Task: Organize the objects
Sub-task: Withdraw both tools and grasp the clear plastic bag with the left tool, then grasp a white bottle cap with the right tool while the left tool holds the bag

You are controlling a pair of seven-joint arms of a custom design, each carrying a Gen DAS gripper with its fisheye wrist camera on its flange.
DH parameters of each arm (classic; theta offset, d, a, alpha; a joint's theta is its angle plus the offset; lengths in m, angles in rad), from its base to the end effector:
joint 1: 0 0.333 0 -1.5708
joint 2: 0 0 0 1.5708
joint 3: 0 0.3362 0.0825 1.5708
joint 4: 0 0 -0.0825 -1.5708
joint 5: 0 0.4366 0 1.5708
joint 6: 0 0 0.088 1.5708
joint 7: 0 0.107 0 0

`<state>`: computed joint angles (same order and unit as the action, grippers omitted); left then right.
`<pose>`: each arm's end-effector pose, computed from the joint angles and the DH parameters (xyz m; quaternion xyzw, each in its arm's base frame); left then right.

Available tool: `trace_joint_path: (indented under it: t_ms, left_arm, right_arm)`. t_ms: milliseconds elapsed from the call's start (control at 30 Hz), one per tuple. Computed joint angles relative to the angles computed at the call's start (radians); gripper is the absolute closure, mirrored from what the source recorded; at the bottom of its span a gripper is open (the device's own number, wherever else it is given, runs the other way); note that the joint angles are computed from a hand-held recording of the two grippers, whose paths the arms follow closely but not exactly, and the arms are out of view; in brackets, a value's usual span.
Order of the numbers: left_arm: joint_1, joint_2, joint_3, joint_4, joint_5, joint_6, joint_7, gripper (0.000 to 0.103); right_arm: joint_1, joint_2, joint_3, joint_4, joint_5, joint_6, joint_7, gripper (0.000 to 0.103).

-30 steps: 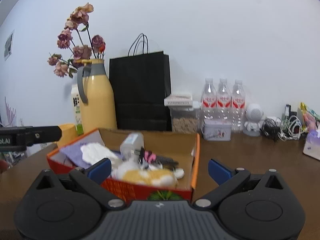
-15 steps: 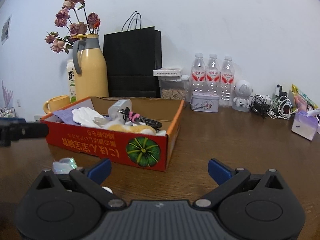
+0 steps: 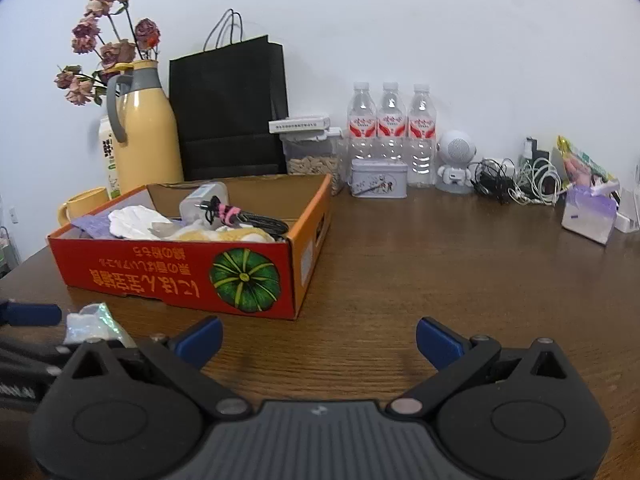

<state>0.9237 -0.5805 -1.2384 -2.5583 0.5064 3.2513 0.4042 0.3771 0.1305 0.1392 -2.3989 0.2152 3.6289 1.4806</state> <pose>0.4702 -0.2152 0.3875 -0.6617 0.5871 -0.3193 0.3400 0.5158 0.2597 0.3741 -0.6986 0.4924 -0.2692 0.4439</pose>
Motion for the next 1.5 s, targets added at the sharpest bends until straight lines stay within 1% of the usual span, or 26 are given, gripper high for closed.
trace_joint_path:
  t_ms: [67,167,200,233,267,300,333,400,533,833,967,1100,1167,1267,1500]
  left_arm:
    - [0.023,-0.018,-0.026,0.003,-0.013,-0.004,-0.021,0.000]
    - [0.034,0.000,-0.031,0.005,-0.009,-0.006,-0.027,0.000]
    - [0.038,0.001,-0.033,0.003,-0.007,0.003,-0.027,0.002]
    - [0.038,0.000,-0.032,0.001,-0.006,0.015,-0.026,0.013]
    - [0.038,-0.005,-0.030,-0.006,-0.009,0.034,-0.025,0.029]
    - [0.036,-0.005,-0.028,-0.009,-0.014,0.046,-0.020,0.039]
    - [0.032,-0.006,-0.025,-0.013,-0.022,0.054,-0.015,0.053]
    - [0.031,-0.022,-0.025,-0.020,-0.041,0.072,-0.008,0.057]
    - [0.026,-0.040,-0.025,-0.034,-0.078,0.100,0.016,0.057]
    - [0.012,-0.085,0.004,-0.077,-0.146,0.119,0.045,0.057]
    - [0.012,-0.118,0.024,-0.108,-0.169,0.126,0.046,0.057]
    - [0.015,-0.153,0.041,-0.136,-0.186,0.130,0.043,0.057]
    - [0.019,-0.171,0.047,-0.150,-0.190,0.137,0.047,0.057]
    - [0.018,-0.182,0.058,-0.170,-0.195,0.142,0.055,0.057]
    - [0.001,-0.190,0.088,-0.210,-0.215,0.165,0.087,0.057]
  right_arm:
    - [0.005,0.004,-0.002,0.003,0.016,-0.002,-0.011,0.000]
    - [0.011,0.007,-0.002,0.001,0.028,0.014,-0.028,0.000]
    - [0.011,0.007,-0.002,0.001,0.028,0.018,-0.031,0.000]
    - [0.013,0.008,-0.002,0.000,0.032,0.021,-0.037,0.000]
    - [0.017,0.009,-0.002,0.002,0.041,0.022,-0.045,0.000]
    - [0.020,0.011,-0.002,0.004,0.048,0.021,-0.053,0.000]
    - [0.020,0.011,-0.002,0.004,0.051,0.020,-0.056,0.000]
    - [0.019,0.011,-0.001,0.004,0.051,0.019,-0.055,0.000]
    - [0.016,0.010,0.000,0.004,0.045,0.018,-0.052,0.000]
    - [0.022,0.010,-0.002,0.011,0.073,0.000,-0.063,0.000]
    - [0.036,0.011,-0.008,0.019,0.120,-0.014,-0.096,0.000]
    - [0.060,0.014,-0.013,0.028,0.194,-0.021,-0.147,0.000]
    - [0.045,0.008,0.000,0.022,0.159,-0.035,-0.114,0.000]
    - [0.053,0.002,0.005,0.015,0.154,-0.042,-0.113,0.000]
    - [0.056,-0.011,0.023,0.007,0.089,-0.089,-0.074,0.000]
